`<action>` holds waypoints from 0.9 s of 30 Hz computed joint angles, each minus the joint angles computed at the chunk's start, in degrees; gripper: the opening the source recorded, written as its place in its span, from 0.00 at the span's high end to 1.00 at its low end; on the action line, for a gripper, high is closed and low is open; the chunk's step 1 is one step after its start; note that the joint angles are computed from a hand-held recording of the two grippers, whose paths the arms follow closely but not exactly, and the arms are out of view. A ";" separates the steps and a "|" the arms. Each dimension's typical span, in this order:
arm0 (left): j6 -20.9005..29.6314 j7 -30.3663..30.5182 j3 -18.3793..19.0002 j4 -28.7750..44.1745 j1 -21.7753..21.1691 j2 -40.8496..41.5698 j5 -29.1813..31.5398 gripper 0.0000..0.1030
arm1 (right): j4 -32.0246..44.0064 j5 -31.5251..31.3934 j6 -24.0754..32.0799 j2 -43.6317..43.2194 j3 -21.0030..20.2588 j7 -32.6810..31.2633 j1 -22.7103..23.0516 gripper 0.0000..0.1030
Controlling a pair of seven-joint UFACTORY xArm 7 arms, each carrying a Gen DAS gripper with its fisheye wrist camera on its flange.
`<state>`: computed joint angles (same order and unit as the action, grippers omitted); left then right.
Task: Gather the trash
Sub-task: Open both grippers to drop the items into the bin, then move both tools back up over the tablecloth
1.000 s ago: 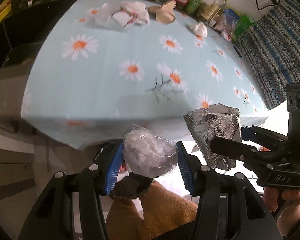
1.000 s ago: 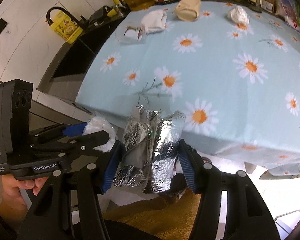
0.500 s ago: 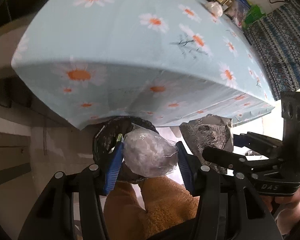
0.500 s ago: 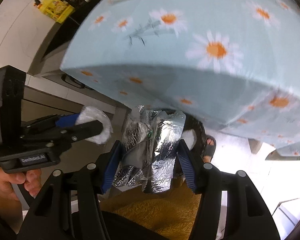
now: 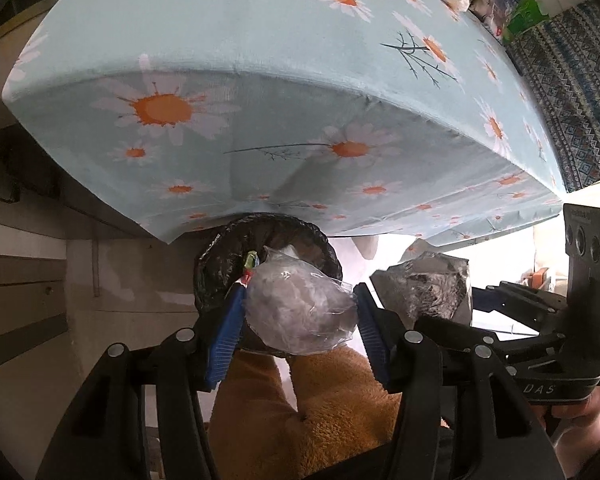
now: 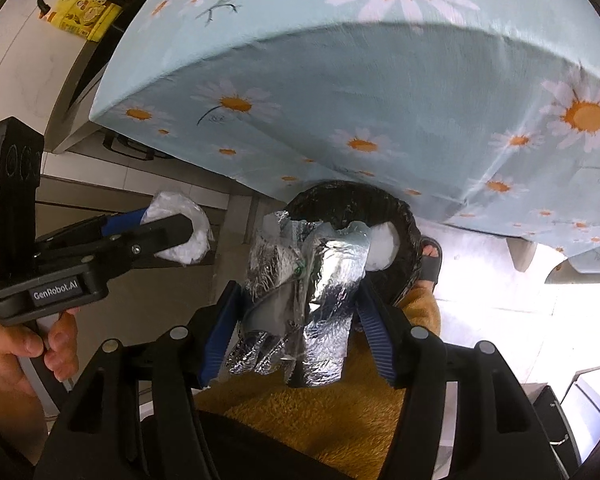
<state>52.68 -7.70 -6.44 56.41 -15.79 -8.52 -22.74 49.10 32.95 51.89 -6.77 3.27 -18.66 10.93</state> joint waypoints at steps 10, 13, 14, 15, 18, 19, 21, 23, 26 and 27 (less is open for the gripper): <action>0.72 -1.76 -0.11 1.04 0.30 1.33 1.14 0.33 | -0.64 0.52 0.40 -0.36 -0.29 0.65 -0.47 0.27; 0.58 -2.05 -0.10 1.13 0.40 1.38 1.16 0.33 | -0.67 0.54 0.49 -0.88 -0.48 0.68 -0.62 0.27; 0.42 -2.10 -0.05 1.03 0.46 1.32 1.11 0.33 | -0.54 0.49 0.69 -1.07 -0.57 0.63 -0.67 0.27; 0.49 -2.17 0.00 1.02 0.51 1.32 1.06 0.33 | -0.50 0.38 0.68 -1.29 -0.58 0.63 -0.68 0.27; 0.51 -2.14 0.03 0.93 0.58 1.05 1.13 0.33 | -0.32 0.37 0.66 -1.52 -0.75 0.53 -0.75 0.27; 0.54 -2.11 0.04 0.93 0.58 1.01 1.12 0.33 | -0.22 0.33 0.75 -1.66 -0.80 0.58 -0.77 0.27; 0.57 -2.12 0.08 0.92 0.62 0.69 1.13 0.33 | -0.07 0.15 0.84 -1.97 -0.85 0.72 -0.80 0.27; 0.43 -1.74 0.18 0.90 0.61 0.13 0.80 0.33 | 0.20 0.07 0.87 -2.46 -0.85 0.92 -0.72 0.27; 0.22 -1.58 0.28 1.24 0.60 -0.91 0.85 0.33 | 0.22 -0.24 0.41 -3.52 -0.84 0.92 -0.53 0.27; 0.03 -1.54 0.31 1.36 0.62 -1.41 0.94 0.33 | 0.31 -0.27 0.29 -4.09 -0.83 1.07 -0.41 0.27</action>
<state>52.70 -9.24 -6.13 57.78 -15.17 -9.94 -21.80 49.41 32.68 52.18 -10.86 2.44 -17.59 10.51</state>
